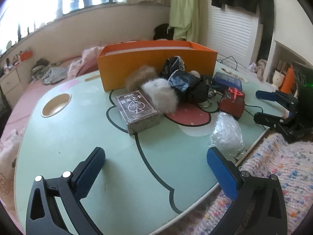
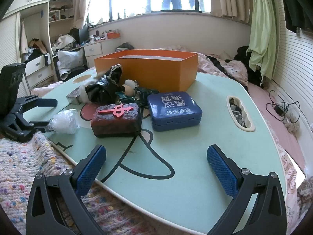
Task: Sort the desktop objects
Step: 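Grasp the dark red block with the right gripper while the left gripper grasps the plastic ball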
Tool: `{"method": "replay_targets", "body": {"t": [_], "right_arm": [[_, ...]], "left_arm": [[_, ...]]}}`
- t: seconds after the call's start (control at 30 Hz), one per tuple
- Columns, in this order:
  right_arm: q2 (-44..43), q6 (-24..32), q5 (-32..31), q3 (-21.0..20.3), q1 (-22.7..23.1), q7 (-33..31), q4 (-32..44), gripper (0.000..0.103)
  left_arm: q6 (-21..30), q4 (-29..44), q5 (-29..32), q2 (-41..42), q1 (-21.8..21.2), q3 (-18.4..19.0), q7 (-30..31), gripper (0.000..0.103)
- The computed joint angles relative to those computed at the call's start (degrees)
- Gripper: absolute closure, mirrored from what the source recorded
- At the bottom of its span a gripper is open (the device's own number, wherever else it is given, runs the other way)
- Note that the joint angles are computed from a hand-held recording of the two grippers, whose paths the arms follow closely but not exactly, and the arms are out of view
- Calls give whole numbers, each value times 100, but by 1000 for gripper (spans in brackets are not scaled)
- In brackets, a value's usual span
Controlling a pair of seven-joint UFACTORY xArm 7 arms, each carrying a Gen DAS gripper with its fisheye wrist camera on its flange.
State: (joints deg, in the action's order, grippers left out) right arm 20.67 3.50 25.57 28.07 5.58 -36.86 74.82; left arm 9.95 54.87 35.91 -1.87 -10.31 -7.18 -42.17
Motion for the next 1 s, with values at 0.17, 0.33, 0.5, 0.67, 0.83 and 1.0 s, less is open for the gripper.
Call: {"method": "replay_targets", "body": {"t": [0.17, 0.33, 0.5, 0.67, 0.83, 1.0], "right_arm": [[5, -17, 13, 55, -50, -36, -6, 0], [28, -61, 87, 215, -178, -164, -3, 0], [22, -101, 88, 224, -179, -168, -12, 0], [30, -116, -106, 23, -18, 1, 11, 0], [8, -162, -297, -127, 103, 228, -23, 0], [-57, -294, -513, -225, 185, 523, -107, 0]], "left_arm": [[-48, 8, 11, 27, 5, 24, 33, 0], [-127, 56, 214, 94, 3, 44, -140, 0], [-144, 53, 331, 97, -23, 69, -246, 0], [-211, 38, 531, 99, -7, 81, -428, 0], [-332, 31, 942, 110, 26, 104, -804, 0], [-439, 41, 1066, 138, 38, 131, -892, 0]]}}
